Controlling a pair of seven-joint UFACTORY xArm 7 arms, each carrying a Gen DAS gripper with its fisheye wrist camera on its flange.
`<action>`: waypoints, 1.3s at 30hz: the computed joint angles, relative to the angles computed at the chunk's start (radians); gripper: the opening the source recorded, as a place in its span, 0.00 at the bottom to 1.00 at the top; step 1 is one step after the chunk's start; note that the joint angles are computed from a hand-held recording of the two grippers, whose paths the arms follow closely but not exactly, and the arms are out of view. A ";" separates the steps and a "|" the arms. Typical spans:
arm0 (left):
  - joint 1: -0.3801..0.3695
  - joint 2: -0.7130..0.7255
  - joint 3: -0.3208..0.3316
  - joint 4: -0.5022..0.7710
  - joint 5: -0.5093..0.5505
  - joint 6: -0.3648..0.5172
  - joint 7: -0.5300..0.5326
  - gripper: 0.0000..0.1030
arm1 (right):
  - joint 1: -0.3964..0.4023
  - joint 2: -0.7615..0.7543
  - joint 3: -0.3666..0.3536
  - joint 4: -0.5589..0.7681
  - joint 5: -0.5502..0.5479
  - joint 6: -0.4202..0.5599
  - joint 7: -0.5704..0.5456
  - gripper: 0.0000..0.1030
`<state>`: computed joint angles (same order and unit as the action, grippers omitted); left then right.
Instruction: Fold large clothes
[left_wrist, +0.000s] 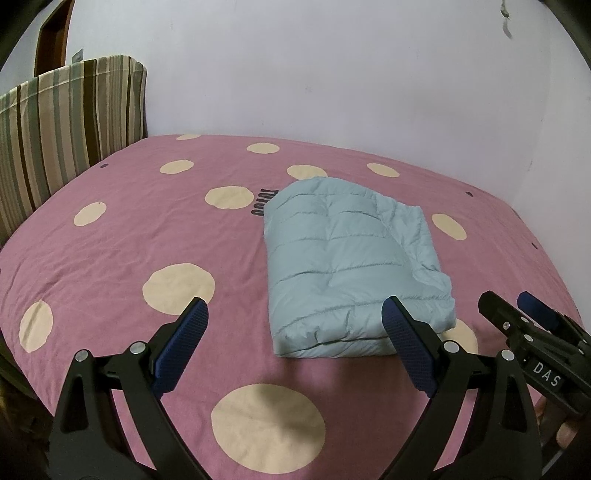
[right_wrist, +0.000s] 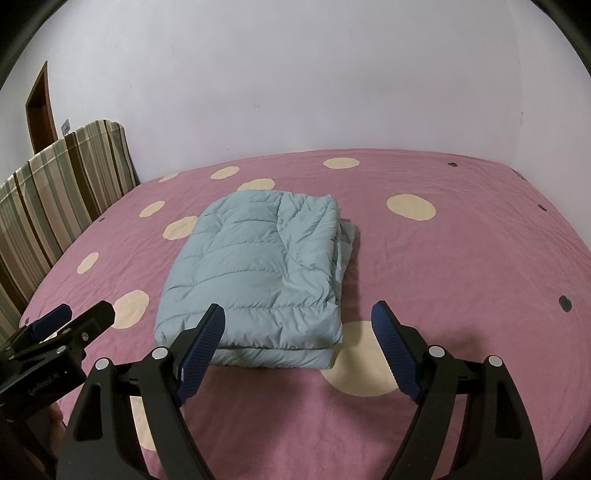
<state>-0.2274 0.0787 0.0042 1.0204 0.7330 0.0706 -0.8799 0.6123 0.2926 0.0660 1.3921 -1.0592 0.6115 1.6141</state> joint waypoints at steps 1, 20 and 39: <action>0.000 -0.003 0.000 -0.002 0.002 -0.001 -0.001 0.92 | 0.000 0.000 0.000 0.000 0.000 -0.001 0.000 0.78; 0.005 -0.006 -0.007 0.013 0.116 0.022 -0.093 0.92 | -0.002 0.001 0.001 0.001 0.012 -0.004 -0.012 0.78; 0.000 0.061 0.018 0.080 0.188 0.061 -0.168 0.98 | -0.021 0.007 -0.024 -0.017 0.029 -0.065 -0.039 0.78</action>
